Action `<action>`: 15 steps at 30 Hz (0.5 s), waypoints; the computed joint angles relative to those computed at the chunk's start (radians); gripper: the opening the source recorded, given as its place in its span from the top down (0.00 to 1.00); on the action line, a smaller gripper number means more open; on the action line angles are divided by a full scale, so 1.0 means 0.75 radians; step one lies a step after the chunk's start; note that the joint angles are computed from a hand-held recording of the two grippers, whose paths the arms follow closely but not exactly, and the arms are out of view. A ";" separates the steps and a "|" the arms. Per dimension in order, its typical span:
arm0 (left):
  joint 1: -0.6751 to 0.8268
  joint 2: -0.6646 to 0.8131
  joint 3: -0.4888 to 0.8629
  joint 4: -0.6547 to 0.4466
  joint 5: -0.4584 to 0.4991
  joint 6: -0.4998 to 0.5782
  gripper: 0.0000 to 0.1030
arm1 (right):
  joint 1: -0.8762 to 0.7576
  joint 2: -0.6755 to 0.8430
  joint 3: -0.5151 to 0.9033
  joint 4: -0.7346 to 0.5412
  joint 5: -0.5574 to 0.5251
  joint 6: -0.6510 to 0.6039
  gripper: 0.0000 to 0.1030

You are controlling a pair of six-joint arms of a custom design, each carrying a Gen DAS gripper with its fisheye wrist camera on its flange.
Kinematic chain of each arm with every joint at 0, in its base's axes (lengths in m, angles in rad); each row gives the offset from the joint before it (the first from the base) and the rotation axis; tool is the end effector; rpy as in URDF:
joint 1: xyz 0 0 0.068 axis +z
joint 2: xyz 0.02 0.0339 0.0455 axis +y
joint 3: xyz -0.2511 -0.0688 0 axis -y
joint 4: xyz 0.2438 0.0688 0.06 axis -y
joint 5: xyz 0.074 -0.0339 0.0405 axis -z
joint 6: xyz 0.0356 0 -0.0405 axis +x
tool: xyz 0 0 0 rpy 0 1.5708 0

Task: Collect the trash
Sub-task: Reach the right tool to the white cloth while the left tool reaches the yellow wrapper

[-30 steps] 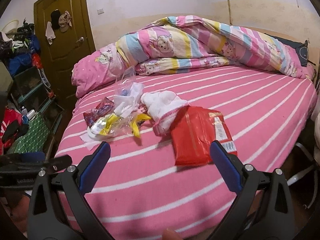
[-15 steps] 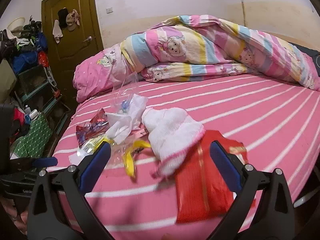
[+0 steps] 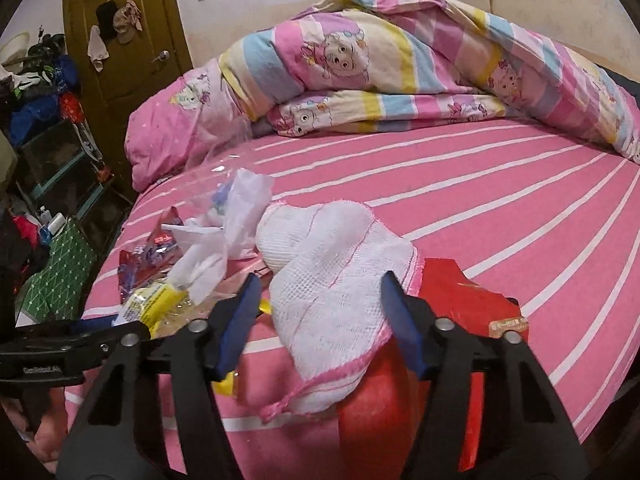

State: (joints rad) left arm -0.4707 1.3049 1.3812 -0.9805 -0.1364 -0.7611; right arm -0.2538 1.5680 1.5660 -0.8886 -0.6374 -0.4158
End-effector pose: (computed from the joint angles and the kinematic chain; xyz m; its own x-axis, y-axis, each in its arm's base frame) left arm 0.2340 -0.1136 0.3483 -0.7654 -0.3772 -0.5214 -0.2121 0.9128 -0.3491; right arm 0.3226 -0.0618 0.3443 -0.6236 -0.1736 -0.7622 -0.4508 0.8764 0.1692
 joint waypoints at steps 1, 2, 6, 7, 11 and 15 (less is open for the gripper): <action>0.011 -0.003 -0.007 0.007 0.018 -0.004 0.39 | 0.009 0.017 0.013 -0.008 0.014 -0.003 0.48; 0.024 -0.004 -0.015 0.016 0.033 -0.004 0.41 | 0.014 0.022 0.014 -0.010 0.024 -0.005 0.51; 0.069 -0.013 -0.047 0.034 0.097 -0.025 0.47 | 0.020 0.048 0.018 -0.020 0.072 0.000 0.52; 0.077 -0.020 -0.057 0.042 0.113 -0.035 0.47 | 0.013 0.046 0.012 -0.009 0.080 0.008 0.51; 0.092 -0.017 -0.072 0.065 0.149 -0.047 0.56 | 0.010 0.070 0.027 -0.017 0.108 0.005 0.47; 0.103 -0.030 -0.109 0.102 0.184 -0.060 0.69 | 0.029 0.103 0.038 -0.033 0.164 -0.013 0.47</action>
